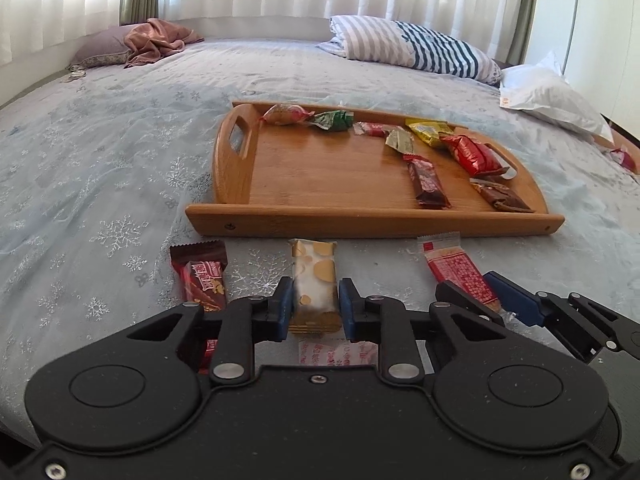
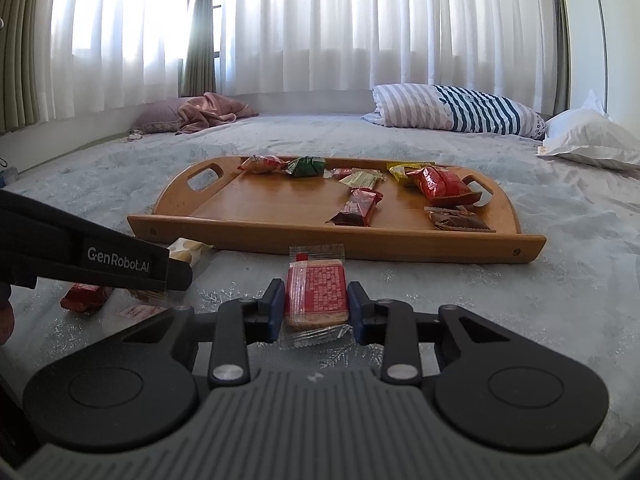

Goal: Organize snacks
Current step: 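Grasp the cream wafer bar with left tool while right tool grasps pink biscuit pack, then carry both held snacks over the tray and lower them onto it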

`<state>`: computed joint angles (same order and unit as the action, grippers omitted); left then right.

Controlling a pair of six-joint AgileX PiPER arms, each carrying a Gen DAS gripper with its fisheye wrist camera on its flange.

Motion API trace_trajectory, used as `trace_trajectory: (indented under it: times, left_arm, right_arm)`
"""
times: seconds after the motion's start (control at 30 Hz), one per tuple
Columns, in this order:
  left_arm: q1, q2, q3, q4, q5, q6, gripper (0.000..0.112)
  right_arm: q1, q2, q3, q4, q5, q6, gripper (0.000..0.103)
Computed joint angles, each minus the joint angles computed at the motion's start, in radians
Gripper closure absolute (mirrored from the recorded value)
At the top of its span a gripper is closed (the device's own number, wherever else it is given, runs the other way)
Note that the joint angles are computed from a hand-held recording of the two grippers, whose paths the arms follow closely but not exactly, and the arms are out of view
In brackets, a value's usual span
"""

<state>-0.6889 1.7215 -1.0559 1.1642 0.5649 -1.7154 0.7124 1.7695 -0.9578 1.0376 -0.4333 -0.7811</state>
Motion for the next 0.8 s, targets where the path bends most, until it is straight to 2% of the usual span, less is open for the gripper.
trace_trajectory:
  times: [0.17,0.5,0.6,0.8]
  left_arm:
    - [-0.005,-0.025,0.005,-0.007,-0.008,0.011,0.089]
    - [0.041,-0.052,-0.034,-0.007,-0.030,0.060,0.089]
    - [0.065,-0.045,-0.061,0.002,-0.035,0.083,0.089]
    - [0.146,-0.012,-0.134,-0.046,-0.095,0.167,0.089]
  right_arm:
    - [0.008,-0.015,-0.005,0.056,-0.008,-0.059,0.066]
    - [0.005,-0.037,-0.028,0.024,-0.012,-0.038,0.066]
    - [-0.005,-0.025,-0.058,0.007,-0.005,-0.029,0.066]
    - [-0.046,0.028,-0.160,-0.036,0.047,0.015,0.066]
